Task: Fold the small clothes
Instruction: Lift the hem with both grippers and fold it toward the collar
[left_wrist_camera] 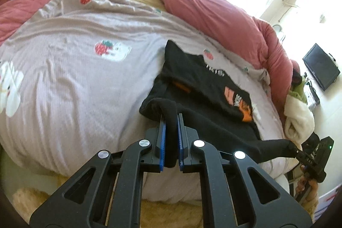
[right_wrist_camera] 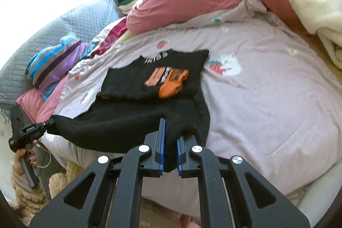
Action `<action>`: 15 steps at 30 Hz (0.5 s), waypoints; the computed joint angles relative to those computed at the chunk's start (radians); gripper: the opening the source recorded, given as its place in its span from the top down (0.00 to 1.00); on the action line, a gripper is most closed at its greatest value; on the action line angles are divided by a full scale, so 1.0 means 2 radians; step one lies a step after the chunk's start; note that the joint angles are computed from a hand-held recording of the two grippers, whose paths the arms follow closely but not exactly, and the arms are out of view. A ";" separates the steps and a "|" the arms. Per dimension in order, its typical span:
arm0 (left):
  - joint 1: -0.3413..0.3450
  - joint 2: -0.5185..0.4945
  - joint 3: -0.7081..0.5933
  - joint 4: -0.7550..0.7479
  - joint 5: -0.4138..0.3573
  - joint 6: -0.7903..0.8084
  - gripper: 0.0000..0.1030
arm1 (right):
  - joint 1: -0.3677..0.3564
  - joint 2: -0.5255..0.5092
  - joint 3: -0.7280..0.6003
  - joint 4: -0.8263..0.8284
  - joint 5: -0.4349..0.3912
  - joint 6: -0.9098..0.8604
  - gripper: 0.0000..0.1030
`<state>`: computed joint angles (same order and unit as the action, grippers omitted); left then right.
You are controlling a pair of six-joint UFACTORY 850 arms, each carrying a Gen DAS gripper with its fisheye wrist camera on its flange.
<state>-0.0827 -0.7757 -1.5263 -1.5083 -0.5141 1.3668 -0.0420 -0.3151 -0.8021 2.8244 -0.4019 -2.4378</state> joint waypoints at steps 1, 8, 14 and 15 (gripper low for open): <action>0.000 0.000 -0.004 -0.002 0.000 0.001 0.97 | -0.001 0.001 -0.002 0.010 -0.002 -0.011 0.93; -0.006 -0.009 -0.036 -0.001 0.005 -0.006 0.97 | -0.006 0.000 -0.018 0.042 -0.015 -0.051 0.92; -0.011 -0.024 -0.071 0.017 0.007 -0.034 0.97 | -0.011 -0.010 -0.041 0.050 -0.020 -0.068 0.93; -0.012 -0.026 -0.077 0.020 0.008 -0.037 0.97 | -0.013 -0.012 -0.046 0.049 -0.020 -0.068 0.93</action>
